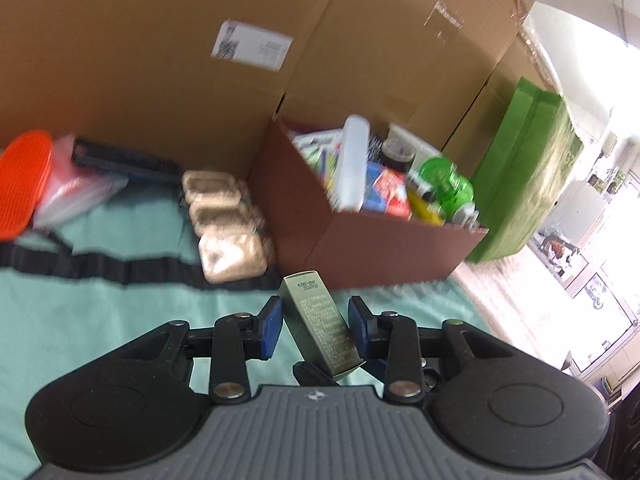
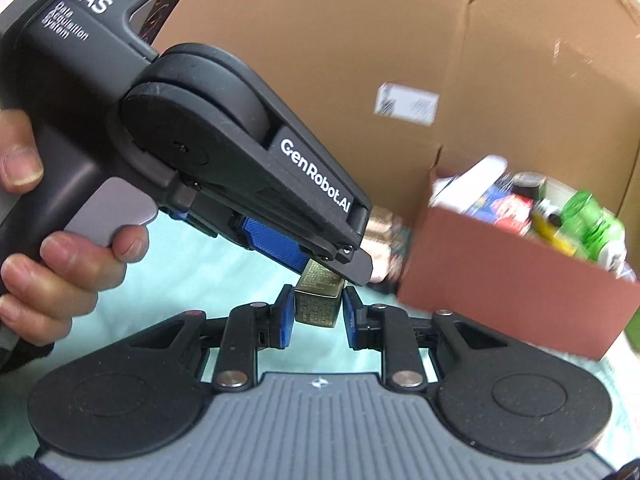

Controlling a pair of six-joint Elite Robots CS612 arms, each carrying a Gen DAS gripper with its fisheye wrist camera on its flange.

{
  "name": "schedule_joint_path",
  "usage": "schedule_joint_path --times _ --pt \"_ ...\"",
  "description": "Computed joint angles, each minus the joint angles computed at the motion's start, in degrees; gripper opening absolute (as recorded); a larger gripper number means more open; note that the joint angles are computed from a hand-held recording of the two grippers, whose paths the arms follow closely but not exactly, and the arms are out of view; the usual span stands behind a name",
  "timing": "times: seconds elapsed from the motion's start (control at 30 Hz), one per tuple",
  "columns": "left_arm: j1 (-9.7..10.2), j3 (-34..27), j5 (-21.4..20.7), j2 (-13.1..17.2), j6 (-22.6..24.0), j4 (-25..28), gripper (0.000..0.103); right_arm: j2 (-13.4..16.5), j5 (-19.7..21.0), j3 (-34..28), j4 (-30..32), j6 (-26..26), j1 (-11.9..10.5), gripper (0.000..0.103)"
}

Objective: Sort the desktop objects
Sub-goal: 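Close the left gripper on the small green box, then carry the green box into the brown box and open the left gripper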

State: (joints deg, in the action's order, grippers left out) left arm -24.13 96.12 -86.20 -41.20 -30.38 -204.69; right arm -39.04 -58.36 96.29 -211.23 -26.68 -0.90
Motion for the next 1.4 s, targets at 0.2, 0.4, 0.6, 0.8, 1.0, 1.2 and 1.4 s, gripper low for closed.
schedule_joint_path --times 0.2,0.4,0.6,0.8,1.0,1.2,1.4 --pt "0.83 -5.07 -1.17 1.08 3.63 -1.47 0.036 2.05 -2.61 -5.48 -5.35 4.61 0.39 0.024" --pt "2.55 -11.64 -5.63 3.63 2.97 -0.36 0.034 4.24 -5.96 -12.56 -3.64 8.31 0.97 0.024" --pt "3.92 -17.62 -8.2 6.34 2.12 2.09 0.033 6.83 -9.11 -19.05 -0.28 8.69 1.72 0.024" --pt "5.76 -22.76 -12.27 8.97 -0.28 3.85 0.032 9.42 -11.88 -25.33 3.8 6.35 2.67 0.024" --pt "6.84 -25.72 -13.66 10.7 -1.07 5.53 0.031 11.86 -14.77 -30.46 7.46 2.26 3.69 0.023" --pt "7.59 -27.05 -14.61 11.74 -1.88 7.12 0.03 13.3 -16.21 -32.85 9.48 0.13 4.16 0.023" --pt "7.82 -26.12 -14.09 11.63 -2.9 5.0 0.05 13.69 -16.55 -33.03 8.56 -0.36 4.18 0.025"
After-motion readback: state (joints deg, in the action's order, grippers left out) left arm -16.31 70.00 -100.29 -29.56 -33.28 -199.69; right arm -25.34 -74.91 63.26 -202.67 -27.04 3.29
